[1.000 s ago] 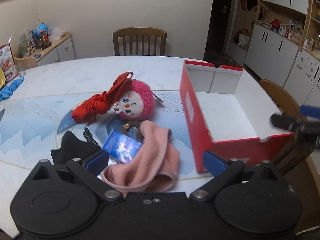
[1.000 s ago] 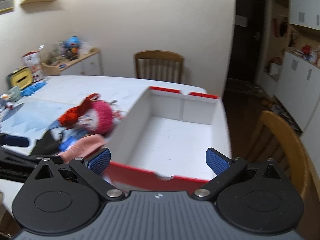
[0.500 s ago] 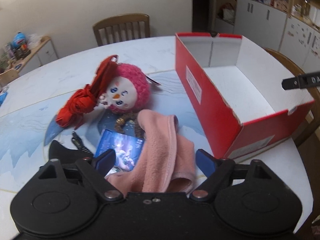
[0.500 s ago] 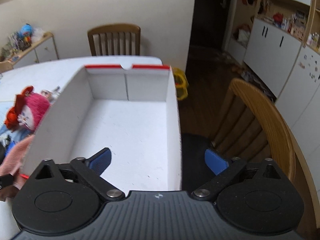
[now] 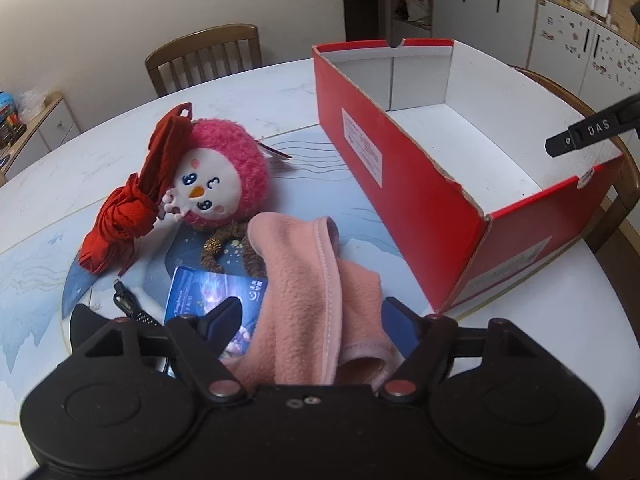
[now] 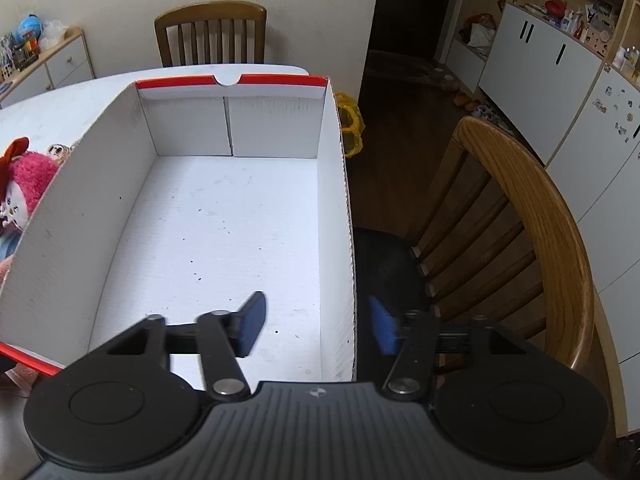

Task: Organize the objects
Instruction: 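Reach the left gripper down to the pink fleece cloth, then grasp the pink cloth with the left gripper and lift it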

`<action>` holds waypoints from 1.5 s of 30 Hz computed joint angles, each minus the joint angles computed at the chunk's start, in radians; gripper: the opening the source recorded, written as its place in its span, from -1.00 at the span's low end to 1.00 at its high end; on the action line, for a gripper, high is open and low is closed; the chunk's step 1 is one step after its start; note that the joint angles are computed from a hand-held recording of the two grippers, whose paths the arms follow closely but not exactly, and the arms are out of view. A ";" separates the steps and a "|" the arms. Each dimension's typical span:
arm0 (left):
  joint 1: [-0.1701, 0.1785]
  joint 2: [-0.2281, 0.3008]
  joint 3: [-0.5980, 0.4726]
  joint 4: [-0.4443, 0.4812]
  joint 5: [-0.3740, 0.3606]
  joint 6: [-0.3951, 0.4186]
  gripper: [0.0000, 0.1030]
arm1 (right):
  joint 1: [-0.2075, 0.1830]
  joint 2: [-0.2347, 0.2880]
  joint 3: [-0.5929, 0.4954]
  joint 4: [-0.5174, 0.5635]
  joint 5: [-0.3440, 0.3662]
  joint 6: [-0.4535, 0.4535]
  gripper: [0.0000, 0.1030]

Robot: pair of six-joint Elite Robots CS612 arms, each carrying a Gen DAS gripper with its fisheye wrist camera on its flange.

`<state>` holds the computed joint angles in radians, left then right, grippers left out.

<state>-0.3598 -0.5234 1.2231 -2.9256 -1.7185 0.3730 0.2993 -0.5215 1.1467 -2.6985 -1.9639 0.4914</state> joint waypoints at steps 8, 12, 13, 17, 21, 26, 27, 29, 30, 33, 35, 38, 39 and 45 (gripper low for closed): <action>0.011 0.013 -0.031 0.049 -0.044 0.037 -0.19 | 0.005 0.010 -0.031 0.073 -0.045 0.005 -0.49; 0.018 0.017 -0.046 0.070 -0.071 0.059 -0.41 | 0.007 0.015 -0.044 0.099 -0.060 0.003 -0.57; 0.020 0.018 -0.051 0.077 -0.079 0.064 -0.47 | 0.008 0.017 -0.048 0.106 -0.068 0.004 -0.62; 0.025 0.020 -0.062 0.091 -0.103 0.073 -0.62 | 0.008 0.017 -0.052 0.127 -0.080 0.015 -0.79; 0.029 0.018 -0.065 0.085 -0.124 0.067 -0.66 | 0.005 0.010 -0.043 0.123 -0.068 0.025 -0.80; 0.033 0.010 -0.065 0.057 -0.133 0.024 -0.69 | 0.005 0.001 -0.028 0.102 -0.034 0.026 -0.86; 0.034 0.008 -0.065 0.049 -0.133 0.014 -0.69 | 0.004 -0.001 -0.025 0.098 -0.027 0.027 -0.86; 0.032 0.001 -0.060 0.027 -0.123 -0.002 -0.70 | 0.002 -0.003 -0.019 0.085 -0.014 0.023 -0.88; 0.030 -0.003 -0.054 0.012 -0.116 -0.008 -0.70 | 0.002 -0.004 -0.016 0.077 -0.010 0.018 -0.88; 0.025 -0.017 -0.043 -0.023 -0.110 -0.029 -0.70 | -0.003 -0.011 0.004 0.042 0.016 0.002 -0.91; 0.021 -0.025 -0.039 -0.042 -0.109 -0.037 -0.70 | -0.006 -0.016 0.016 0.022 0.035 -0.007 -0.92; 0.015 -0.039 -0.035 -0.057 -0.109 -0.049 -0.70 | -0.010 -0.020 0.031 -0.010 0.057 -0.025 -0.92; 0.013 -0.043 -0.035 -0.063 -0.111 -0.054 -0.70 | -0.010 -0.022 0.035 -0.018 0.064 -0.030 -0.92; -0.003 -0.055 -0.045 -0.088 -0.127 -0.075 -0.70 | -0.017 -0.029 0.057 -0.054 0.094 -0.041 -0.92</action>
